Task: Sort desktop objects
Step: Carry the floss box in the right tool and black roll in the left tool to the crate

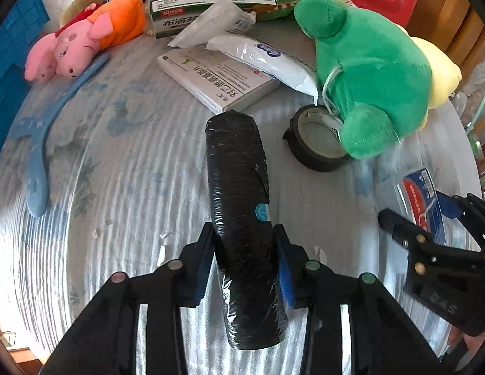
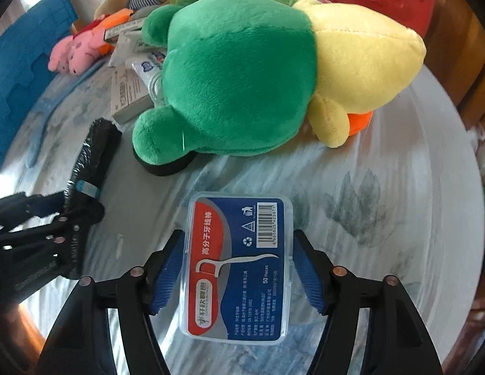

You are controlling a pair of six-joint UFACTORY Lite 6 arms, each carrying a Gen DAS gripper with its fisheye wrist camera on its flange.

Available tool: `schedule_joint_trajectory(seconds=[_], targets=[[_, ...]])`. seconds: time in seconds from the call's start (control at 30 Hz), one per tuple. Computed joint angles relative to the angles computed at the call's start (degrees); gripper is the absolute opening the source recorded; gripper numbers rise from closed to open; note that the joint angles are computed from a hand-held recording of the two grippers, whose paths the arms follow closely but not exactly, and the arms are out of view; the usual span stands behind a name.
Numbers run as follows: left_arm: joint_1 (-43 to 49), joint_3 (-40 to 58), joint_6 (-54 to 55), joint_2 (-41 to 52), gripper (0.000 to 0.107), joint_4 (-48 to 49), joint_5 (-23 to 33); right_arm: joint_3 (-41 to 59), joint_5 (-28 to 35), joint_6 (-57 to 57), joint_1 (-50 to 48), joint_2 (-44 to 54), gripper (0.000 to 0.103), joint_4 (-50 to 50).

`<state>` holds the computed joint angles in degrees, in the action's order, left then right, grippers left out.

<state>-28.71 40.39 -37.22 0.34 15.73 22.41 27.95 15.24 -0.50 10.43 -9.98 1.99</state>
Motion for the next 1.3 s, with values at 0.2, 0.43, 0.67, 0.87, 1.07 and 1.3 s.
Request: schedule_joint_trajectory(seconds=[0.2,0.43,0.67,0.87,1.07,1.3], targets=[[-0.20,0.23,1.08,-5.98,0.034,0.02,4.83,0.72,4.97,-4.40,-0.56,-5.79,0.060,5.40],[2.64,0.04,5.98,-19.24,0.034,-1.51,12.34,7.08,11.12,0.08,4.89,-10.80,0.060,3.67],[12.83,2.67,15.86,-30.29,0.034,-4.36,18.68,18.72,14.21,13.31,16.33,-7.18,0.060,-5.15],[30.57,8.86,35.17,-35.00,0.034,-14.84,22.54,34.59,17.91,23.07,27.04,0.99,0.060,-13.51],[56.81,16.13,64.76,-34.91,0.034,-35.12,28.84,52.44,22.76,27.04,35.78,11.26,0.060,-16.82],[86.20,27.84,94.77,-24.83,0.034,-54.51,40.98,79.23,30.88,34.76,47.30,29.37,0.060,-23.57]])
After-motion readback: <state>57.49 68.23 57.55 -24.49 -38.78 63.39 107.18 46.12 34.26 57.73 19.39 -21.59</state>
